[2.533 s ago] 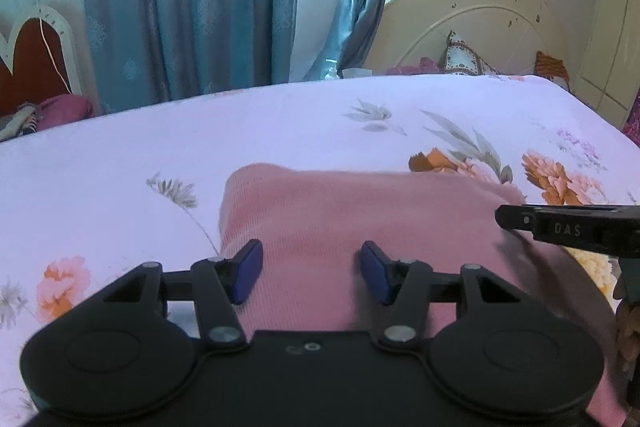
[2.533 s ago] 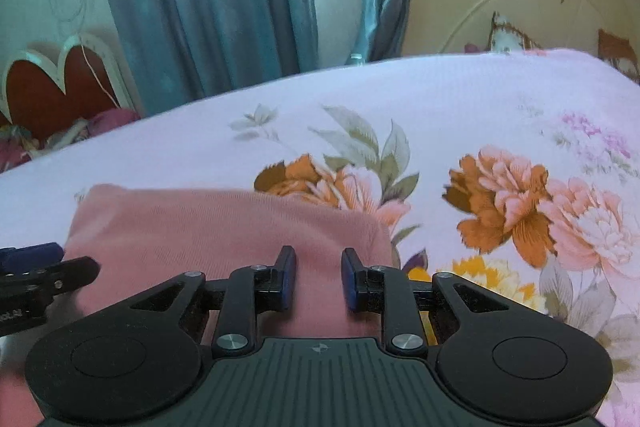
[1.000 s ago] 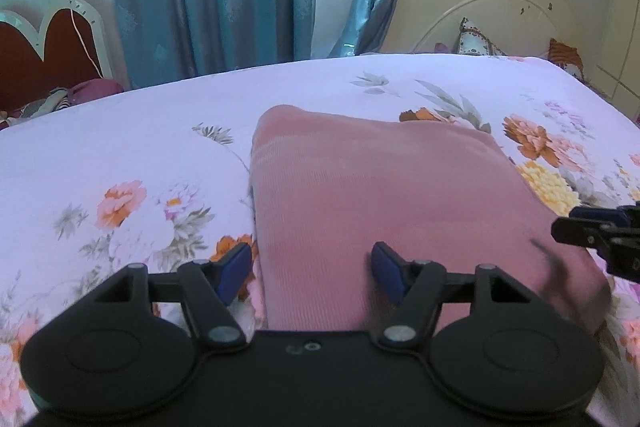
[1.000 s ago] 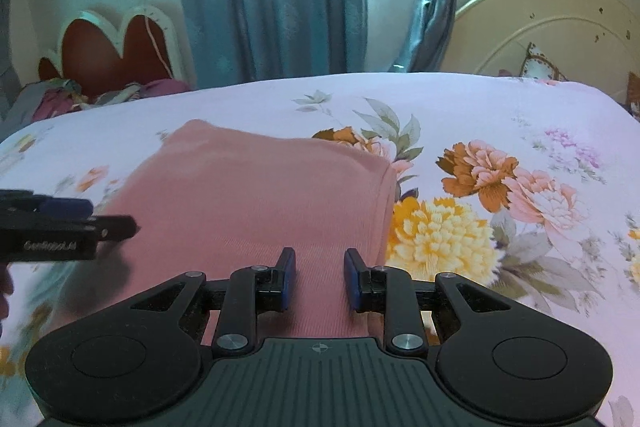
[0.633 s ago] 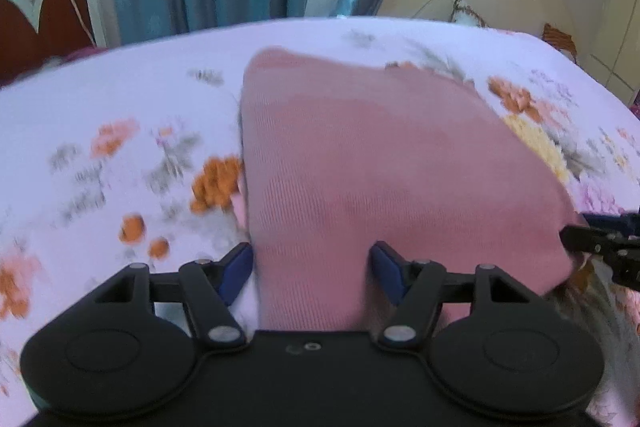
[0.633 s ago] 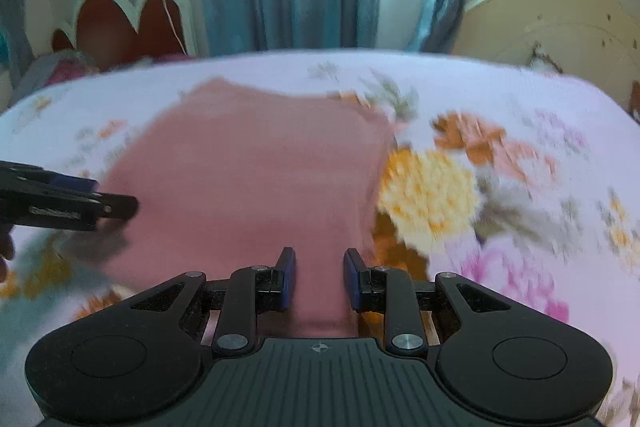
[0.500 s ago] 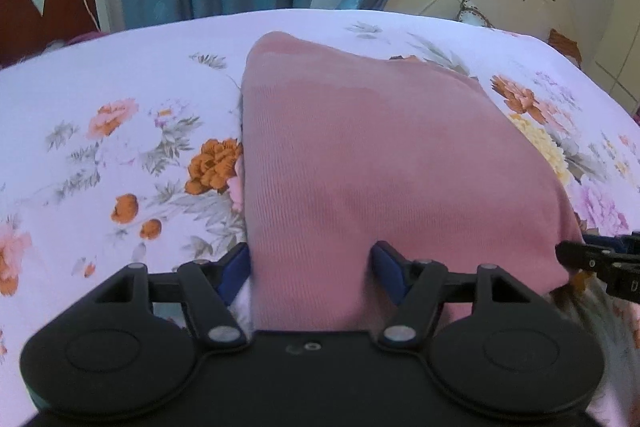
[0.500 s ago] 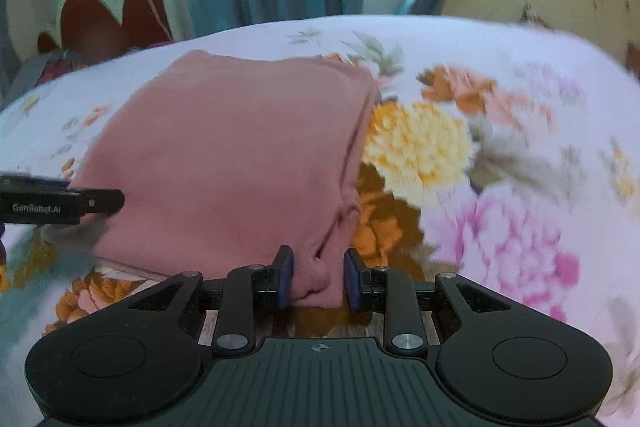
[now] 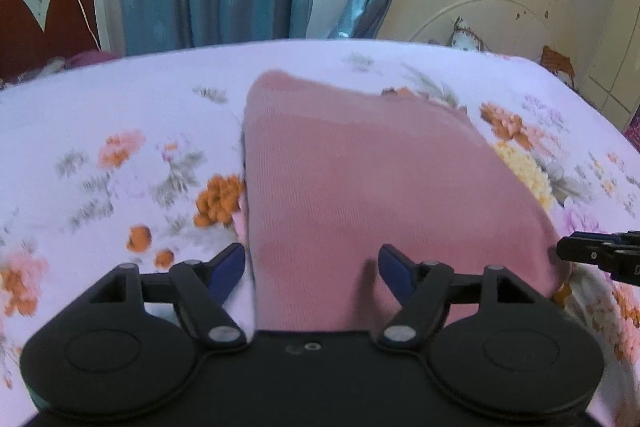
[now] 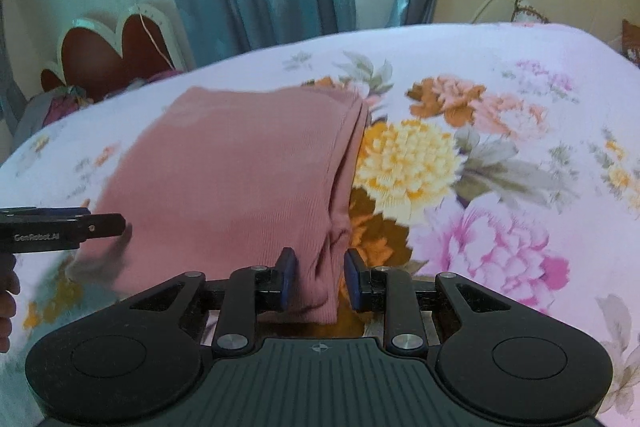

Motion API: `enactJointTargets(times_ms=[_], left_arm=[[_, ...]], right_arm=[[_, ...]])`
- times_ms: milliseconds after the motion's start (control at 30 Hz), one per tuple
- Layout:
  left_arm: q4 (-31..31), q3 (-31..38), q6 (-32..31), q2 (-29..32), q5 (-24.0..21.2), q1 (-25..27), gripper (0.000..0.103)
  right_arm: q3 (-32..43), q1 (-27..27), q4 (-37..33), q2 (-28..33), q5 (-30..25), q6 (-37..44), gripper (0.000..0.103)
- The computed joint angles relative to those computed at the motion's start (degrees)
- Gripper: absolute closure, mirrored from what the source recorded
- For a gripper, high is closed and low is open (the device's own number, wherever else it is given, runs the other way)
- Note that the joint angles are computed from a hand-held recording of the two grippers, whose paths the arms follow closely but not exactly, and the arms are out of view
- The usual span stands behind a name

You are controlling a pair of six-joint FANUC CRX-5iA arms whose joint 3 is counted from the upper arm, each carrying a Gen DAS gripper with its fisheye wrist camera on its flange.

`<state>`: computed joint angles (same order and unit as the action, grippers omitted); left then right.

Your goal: Fold small clothes

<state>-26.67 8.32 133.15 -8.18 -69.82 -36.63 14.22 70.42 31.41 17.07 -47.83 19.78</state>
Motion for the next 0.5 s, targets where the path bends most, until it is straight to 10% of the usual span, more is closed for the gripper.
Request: enactJointTargets(times_ms=[133,233,500], left_arm=[[-0.1,1.2,-0.5,0.8,0.2,1.6,0.028],[1.6,1.2,-1.0,1.2,1.5,3.7,0.027],[6.6,-0.3,-3.1,2.2,5.6,8.5,0.025]], right_arm=[[1.1,-1.0,0.1,0.6,0.9,-1.1,0.076],[1.9,-1.5,1.3,1.5,1.0,-2.7,0.03],[6.6,-4.7,-4.6,4.9,4.2,-1.1,0.027]])
